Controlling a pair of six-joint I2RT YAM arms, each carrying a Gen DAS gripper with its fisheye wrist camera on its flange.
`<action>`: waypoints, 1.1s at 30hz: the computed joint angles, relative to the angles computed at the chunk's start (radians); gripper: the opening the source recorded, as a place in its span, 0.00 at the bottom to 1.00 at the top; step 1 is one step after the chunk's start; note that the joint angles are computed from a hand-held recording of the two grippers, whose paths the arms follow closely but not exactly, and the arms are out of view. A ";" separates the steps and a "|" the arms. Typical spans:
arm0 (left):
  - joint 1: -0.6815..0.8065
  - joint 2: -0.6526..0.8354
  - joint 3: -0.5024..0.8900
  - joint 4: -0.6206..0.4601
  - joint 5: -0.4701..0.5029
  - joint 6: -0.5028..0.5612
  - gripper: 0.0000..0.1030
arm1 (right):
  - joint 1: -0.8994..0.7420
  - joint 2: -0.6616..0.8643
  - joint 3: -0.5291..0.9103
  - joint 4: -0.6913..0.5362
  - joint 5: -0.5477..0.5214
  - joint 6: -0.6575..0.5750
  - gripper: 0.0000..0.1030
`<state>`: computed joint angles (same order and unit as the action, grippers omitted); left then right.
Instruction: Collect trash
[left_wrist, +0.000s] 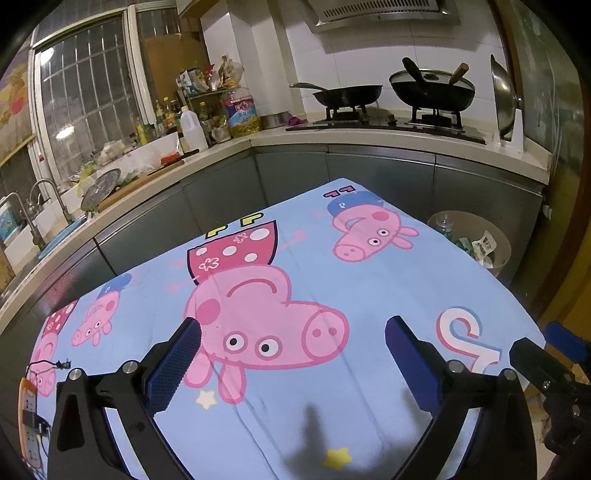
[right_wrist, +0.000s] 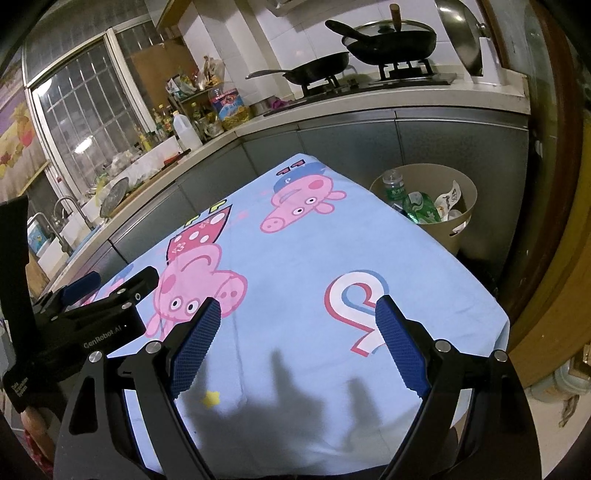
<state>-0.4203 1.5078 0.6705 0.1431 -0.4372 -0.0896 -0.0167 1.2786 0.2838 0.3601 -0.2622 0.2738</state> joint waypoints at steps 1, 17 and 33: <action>0.002 -0.001 -0.001 0.003 0.000 0.001 0.96 | 0.001 -0.001 0.000 0.000 0.001 0.000 0.82; 0.013 -0.026 -0.023 0.026 -0.004 0.013 0.96 | 0.017 -0.022 -0.007 -0.008 0.011 0.013 0.82; 0.023 -0.035 -0.032 0.033 -0.004 0.016 0.96 | 0.048 -0.034 -0.012 -0.011 0.031 0.031 0.82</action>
